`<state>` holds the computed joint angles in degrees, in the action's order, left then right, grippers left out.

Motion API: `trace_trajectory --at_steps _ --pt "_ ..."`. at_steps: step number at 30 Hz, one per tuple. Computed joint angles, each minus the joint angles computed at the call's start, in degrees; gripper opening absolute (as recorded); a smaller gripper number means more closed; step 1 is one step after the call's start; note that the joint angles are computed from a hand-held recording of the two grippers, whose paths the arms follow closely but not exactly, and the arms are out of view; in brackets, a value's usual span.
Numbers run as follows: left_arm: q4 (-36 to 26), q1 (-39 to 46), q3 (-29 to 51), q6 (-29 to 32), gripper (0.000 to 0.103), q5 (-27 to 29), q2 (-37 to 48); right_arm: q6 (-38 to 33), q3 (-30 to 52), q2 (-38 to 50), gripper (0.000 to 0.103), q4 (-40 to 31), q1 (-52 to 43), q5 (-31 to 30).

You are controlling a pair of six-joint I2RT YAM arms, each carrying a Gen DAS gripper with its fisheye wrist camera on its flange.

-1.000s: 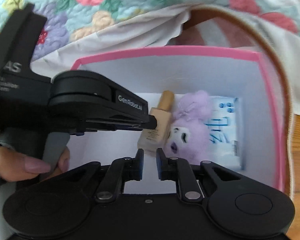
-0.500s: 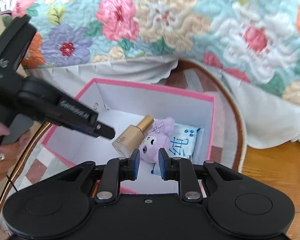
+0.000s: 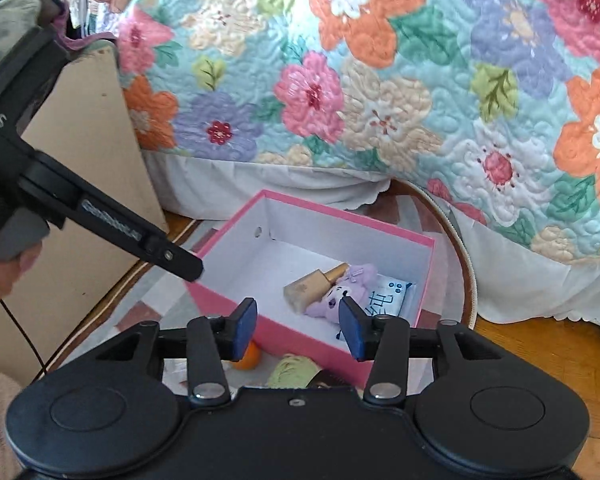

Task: Organize objects
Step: 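Withdraw the right gripper and move it toward the white printed packet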

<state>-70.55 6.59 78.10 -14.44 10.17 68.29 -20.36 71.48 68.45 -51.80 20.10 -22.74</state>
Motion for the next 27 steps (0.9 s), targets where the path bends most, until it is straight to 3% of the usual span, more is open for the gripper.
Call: trace_trajectory --at_steps 5,9,14,17,19,21,23,27 --pt "-6.0 -0.1 2.5 0.5 0.057 -1.2 -5.1 -3.4 1.9 -3.2 0.061 -7.0 -1.8 -4.6" --pt "-8.7 -3.3 1.6 -0.2 0.067 -5.7 -11.0 -5.5 1.8 -5.0 0.067 -11.0 -1.4 -6.3" --pt "-10.4 -9.1 -3.9 -3.6 0.071 -10.8 -18.4 -7.1 -2.0 -7.5 0.068 -12.4 0.6 -5.3" --pt "-10.1 -9.5 -8.6 -3.9 0.073 -10.2 -21.6 -8.4 -5.3 -9.6 0.07 -12.5 0.9 -8.0" --pt "-8.8 -8.2 -12.5 -2.6 0.073 -9.1 -23.1 -8.3 -9.4 -12.9 0.072 -9.6 1.0 -10.3" --pt "-6.5 -4.9 -16.7 -0.6 0.074 -6.9 -24.2 -5.5 -15.0 -18.1 0.078 -3.1 3.7 -7.1" --pt "-3.6 0.0 -20.5 0.9 0.078 -3.5 -24.5 -3.6 -20.8 -22.3 0.096 4.0 7.4 -2.7" --pt "3.8 4.7 -27.9 2.5 0.081 0.2 -23.6 -2.1 -26.5 -22.8 0.096 11.0 14.0 4.2"
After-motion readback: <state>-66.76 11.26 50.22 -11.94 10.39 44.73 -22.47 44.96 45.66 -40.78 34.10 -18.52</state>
